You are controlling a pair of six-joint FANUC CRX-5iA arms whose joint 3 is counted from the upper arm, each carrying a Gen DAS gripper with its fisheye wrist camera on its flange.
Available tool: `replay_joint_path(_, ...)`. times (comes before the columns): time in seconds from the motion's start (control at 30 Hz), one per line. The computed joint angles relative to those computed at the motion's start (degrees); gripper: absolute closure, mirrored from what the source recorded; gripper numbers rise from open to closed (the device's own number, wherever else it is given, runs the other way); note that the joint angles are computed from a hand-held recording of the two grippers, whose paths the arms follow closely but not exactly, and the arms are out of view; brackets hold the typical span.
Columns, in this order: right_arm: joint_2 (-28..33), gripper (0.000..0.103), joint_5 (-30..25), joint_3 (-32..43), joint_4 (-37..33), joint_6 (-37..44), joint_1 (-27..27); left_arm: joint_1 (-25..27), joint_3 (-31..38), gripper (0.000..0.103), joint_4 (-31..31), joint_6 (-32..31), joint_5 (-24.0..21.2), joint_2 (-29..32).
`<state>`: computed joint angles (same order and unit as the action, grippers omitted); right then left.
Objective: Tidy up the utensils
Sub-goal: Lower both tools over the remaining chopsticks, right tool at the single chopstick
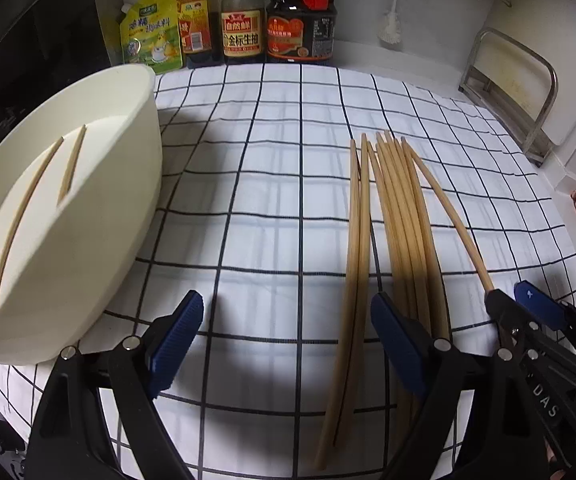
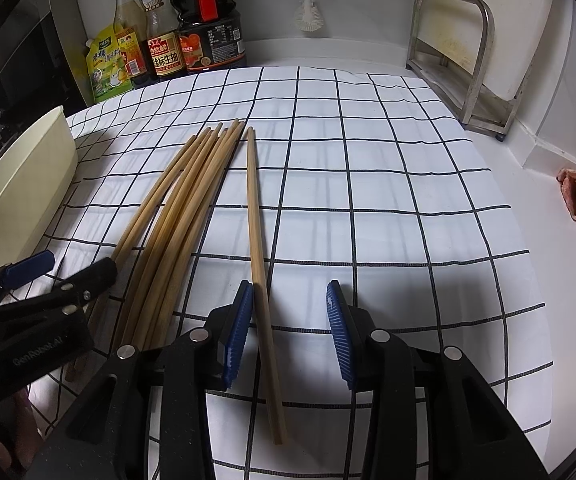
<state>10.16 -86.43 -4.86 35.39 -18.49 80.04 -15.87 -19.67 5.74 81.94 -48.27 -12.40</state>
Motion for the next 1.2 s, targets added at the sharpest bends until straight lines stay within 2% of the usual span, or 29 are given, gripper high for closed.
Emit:
replay_joint_path(0.1, -0.08, 0.066, 0.12, -0.09, 0.01, -0.06, 0.0, -0.61, 0.91, 0.019, -2.11, 1.56, -0.2, 0.54)
replay_joint_path(0.4, -0.05, 0.066, 0.07, -0.09, 0.01, -0.06, 0.01, -1.2, 1.24, 0.018, -2.57, 0.93, -1.21, 1.6)
replay_joint_path(0.57, -0.15, 0.066, 0.15, -0.19, 0.01, -0.08, 0.01, -0.5, 1.31, 0.019, -1.47, 0.42, -1.53, 1.82)
replay_joint_path(0.7, 0.01, 0.066, -0.03, -0.02, -0.01, 0.02, -0.01, 0.94, -0.17, 0.019, 2.12, -1.47, -0.67, 0.73)
replay_joint_path(0.87, -0.02, 0.066, 0.01, -0.03, 0.0, -0.01, 0.01, -0.38, 1.3, 0.019, -1.57, 0.95, -0.59, 1.33)
replay_joint_path(1.2, 0.15, 0.066, -0.12, 0.24, -0.03, 0.2, -0.01, 0.09, 1.48, 0.017, -2.51, 1.13, -0.88, 1.27)
